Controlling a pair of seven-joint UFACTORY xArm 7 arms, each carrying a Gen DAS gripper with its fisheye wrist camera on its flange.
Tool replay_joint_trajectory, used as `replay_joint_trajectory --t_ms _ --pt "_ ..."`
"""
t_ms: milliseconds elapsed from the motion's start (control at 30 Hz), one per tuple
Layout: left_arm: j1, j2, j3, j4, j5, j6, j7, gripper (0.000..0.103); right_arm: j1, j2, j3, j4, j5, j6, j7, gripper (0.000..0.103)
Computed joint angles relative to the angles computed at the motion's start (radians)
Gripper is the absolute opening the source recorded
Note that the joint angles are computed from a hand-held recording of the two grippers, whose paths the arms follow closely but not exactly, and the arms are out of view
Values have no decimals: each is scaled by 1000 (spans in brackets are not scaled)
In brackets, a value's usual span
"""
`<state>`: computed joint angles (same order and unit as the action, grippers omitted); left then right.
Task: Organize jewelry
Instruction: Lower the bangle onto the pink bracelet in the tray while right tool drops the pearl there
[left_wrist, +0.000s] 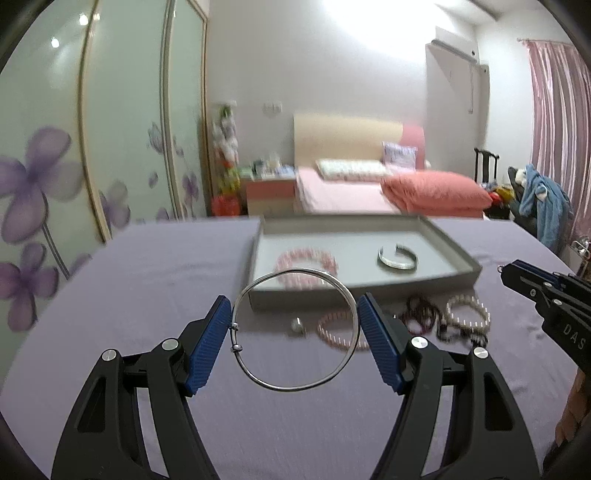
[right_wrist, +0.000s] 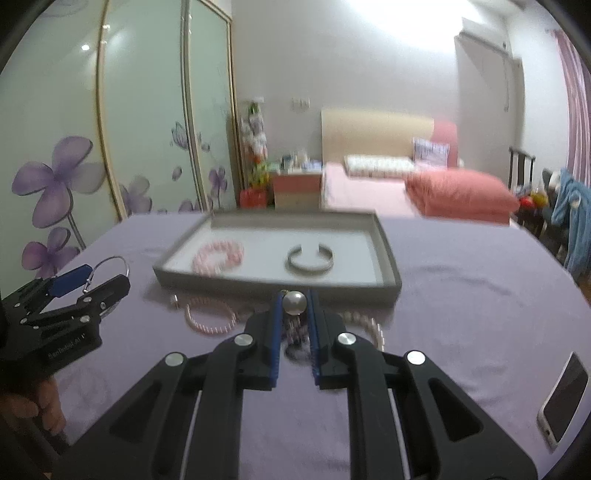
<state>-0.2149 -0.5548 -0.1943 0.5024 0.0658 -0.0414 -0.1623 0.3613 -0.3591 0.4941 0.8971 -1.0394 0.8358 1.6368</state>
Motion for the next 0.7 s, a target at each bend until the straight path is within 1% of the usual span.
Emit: replay_joint_trajectory --t_ms 33,100,167,333,367,467,500,600,700 --pt "30 -1 -29 1 6 -22 -10 71 -6 7 12 13 -21 13 6 14" --pt "63 -2 -62 2 11 -52 -25 71 -10 27 29 40 -70 43 20 14" --pt "89 3 -89 8 14 -71 -36 71 -4 44 30 60 -110 60 32 14" --pt "150 27 -148 36 19 -107 -56 71 21 71 -1 91 -164 81 49 14" --pt "153 25 -147 34 21 -114 -55 71 26 72 -6 93 -170 84 54 14" --pt "186 41 -173 47 21 -139 -54 71 31 81 -26 106 -195 87 64 14" --pt "213 52 -198 60 19 -149 -54 71 30 86 -33 112 -206 86 68 14" --pt "241 71 -221 77 11 -169 -46 71 27 102 -51 130 -241 86 75 14" --pt "308 108 -283 115 -7 -192 -37 71 22 124 -78 149 -270 70 88 14"
